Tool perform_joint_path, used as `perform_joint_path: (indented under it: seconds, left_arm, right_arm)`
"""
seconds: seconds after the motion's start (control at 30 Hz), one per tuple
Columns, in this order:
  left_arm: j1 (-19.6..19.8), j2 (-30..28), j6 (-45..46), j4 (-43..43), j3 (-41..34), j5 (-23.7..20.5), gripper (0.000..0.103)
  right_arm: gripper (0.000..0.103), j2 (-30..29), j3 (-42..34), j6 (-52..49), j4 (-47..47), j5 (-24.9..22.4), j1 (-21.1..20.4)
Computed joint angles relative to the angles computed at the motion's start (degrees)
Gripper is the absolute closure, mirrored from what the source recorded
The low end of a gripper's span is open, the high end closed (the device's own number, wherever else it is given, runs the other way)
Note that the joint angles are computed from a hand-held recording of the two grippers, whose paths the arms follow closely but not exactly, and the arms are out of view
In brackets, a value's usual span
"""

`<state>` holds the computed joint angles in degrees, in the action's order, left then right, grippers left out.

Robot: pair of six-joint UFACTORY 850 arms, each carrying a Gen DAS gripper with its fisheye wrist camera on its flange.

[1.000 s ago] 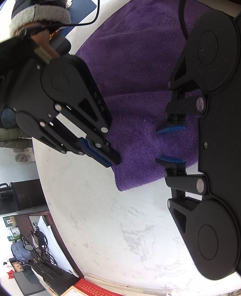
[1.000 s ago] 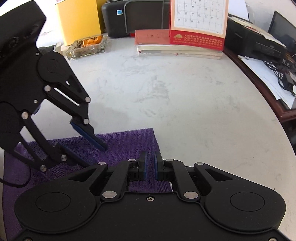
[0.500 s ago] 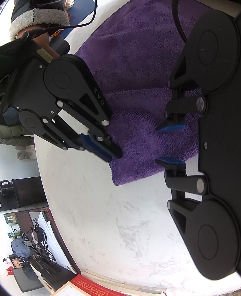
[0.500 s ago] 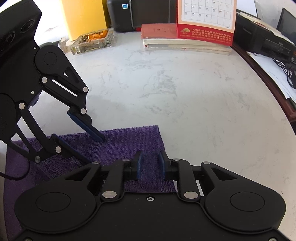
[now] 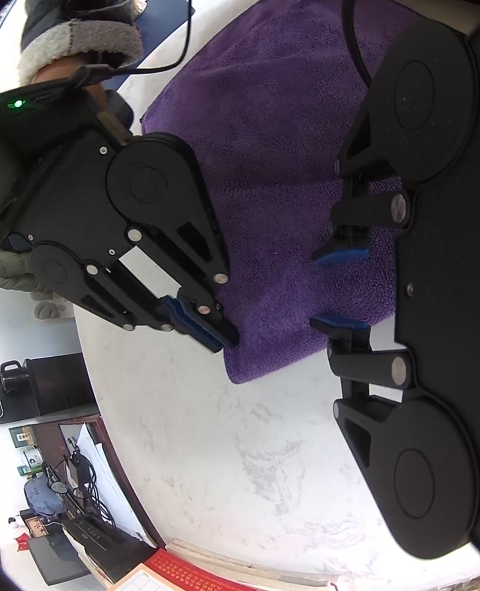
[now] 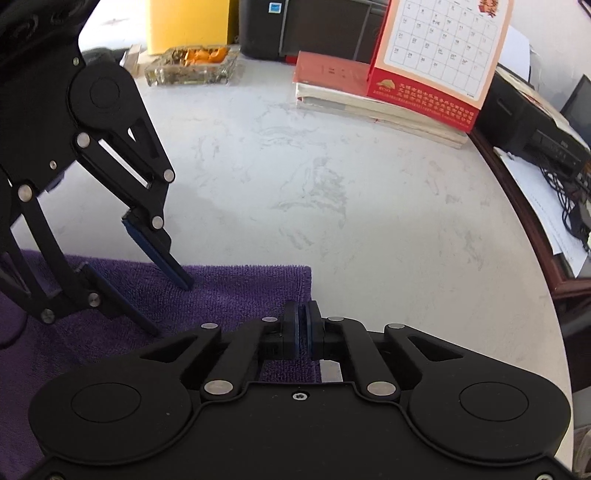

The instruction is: Fold towel

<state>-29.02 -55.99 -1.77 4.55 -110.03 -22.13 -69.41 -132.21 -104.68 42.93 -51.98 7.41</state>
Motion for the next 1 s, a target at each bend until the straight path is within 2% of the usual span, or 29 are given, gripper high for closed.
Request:
perform_joint_path:
  seconds: [0.1,0.27,0.37,0.47,0.6,0.7,0.77,0.8,1.0]
  left_arm:
    - [-0.09,-0.09,-0.59,1.47,-0.58,0.58,0.075]
    - [-0.08,-2.34,2.44,0.64,-4.45,0.38,0.075]
    - [-0.02,-5.29,5.09,-0.44,-9.26,-1.39,0.075]
    - [-0.11,-9.52,5.71,0.64,-16.09,-4.54,0.075]
    - [-0.08,-12.23,4.95,1.73,-20.65,-6.71,0.072]
    - [-0.36,-11.86,2.94,3.68,-20.2,-7.51,0.07]
    - [-0.52,-11.48,1.32,5.01,-19.73,-8.12,0.07]
    - [-0.52,-11.55,0.96,5.27,-19.93,-8.46,0.07]
    - [-0.45,-12.75,-1.36,7.17,-22.3,-10.64,0.065]
  right_arm:
    - [0.084,2.0,2.55,1.79,3.87,2.97,-1.0]
    - [0.084,7.09,8.15,8.44,11.36,4.8,-5.56]
    - [0.084,12.6,16.83,8.37,13.25,4.97,-8.43]
    - [0.084,19.33,28.59,4.9,12.62,8.25,-10.2]
    - [0.084,22.35,35.36,7.02,10.91,12.09,-11.26]
    - [0.084,22.08,36.45,8.57,10.35,13.63,-11.95]
    - [0.084,22.12,37.41,8.85,8.8,17.53,-12.19]
    - [0.081,22.07,37.59,8.59,8.55,18.81,-12.41]
    - [0.076,20.38,36.07,10.14,13.12,20.72,-15.62]
